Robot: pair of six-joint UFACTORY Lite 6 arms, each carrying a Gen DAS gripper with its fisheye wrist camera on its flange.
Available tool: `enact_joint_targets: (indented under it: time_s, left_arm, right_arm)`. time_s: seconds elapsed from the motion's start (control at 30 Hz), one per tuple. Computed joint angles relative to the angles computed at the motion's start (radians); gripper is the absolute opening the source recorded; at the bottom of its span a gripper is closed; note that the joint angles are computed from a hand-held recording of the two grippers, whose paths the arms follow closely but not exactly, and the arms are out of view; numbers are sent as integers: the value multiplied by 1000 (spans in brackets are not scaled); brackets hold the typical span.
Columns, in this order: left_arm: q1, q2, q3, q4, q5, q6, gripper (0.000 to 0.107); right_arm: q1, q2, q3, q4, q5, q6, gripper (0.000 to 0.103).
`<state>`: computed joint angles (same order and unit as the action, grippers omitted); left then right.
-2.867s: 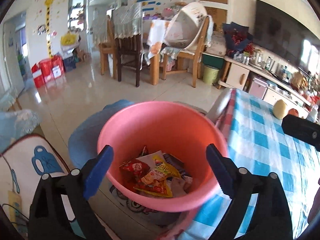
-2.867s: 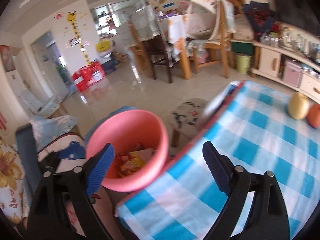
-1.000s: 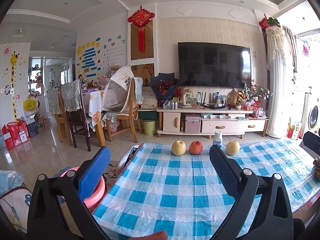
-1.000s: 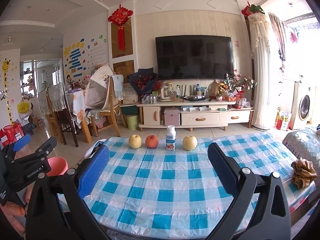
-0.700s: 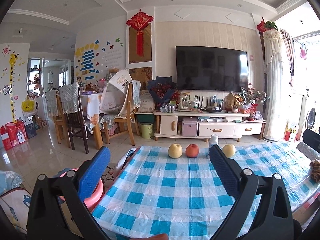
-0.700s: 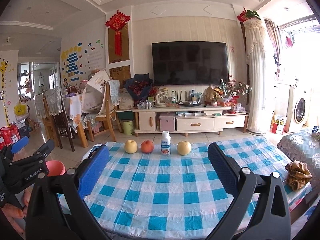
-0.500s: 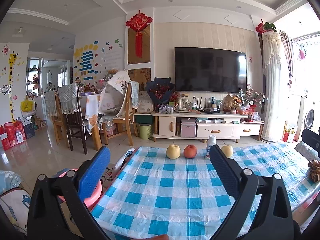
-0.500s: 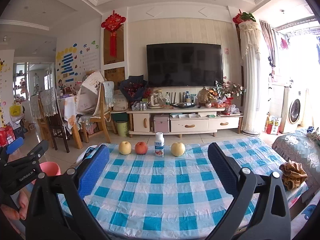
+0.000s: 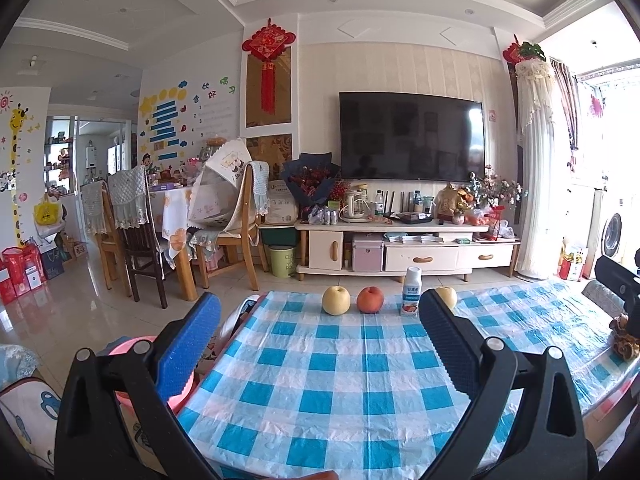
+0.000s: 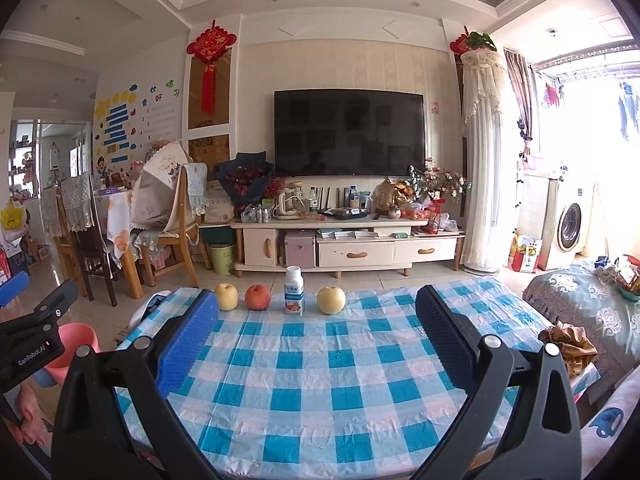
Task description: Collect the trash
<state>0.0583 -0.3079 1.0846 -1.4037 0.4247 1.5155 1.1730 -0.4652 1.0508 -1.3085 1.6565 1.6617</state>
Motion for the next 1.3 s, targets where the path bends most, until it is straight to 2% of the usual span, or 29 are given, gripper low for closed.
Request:
enact_joint_targets:
  time_s: [0.27, 0.6, 0.93, 1.03, 1.3]
  left_arm:
    - [-31, 5, -12, 15, -24, -5, 98]
    - [-71, 68, -7, -8, -67, 23, 98]
    - [-151, 214, 31, -78, -152, 105, 98]
    - [-182, 266, 50, -88, -186, 122, 98]
    - [-247, 388, 103, -249, -256, 276, 98]
  right_arm:
    - [-49, 12, -34, 7, -26, -3, 99]
    - [-162, 17, -96, 22, -162, 10, 99]
    - [-345, 14, -201, 12, -367, 60, 99]
    - [-431, 17, -238, 7, -457, 79, 99]
    - [-606, 28, -322, -47, -654, 161, 99]
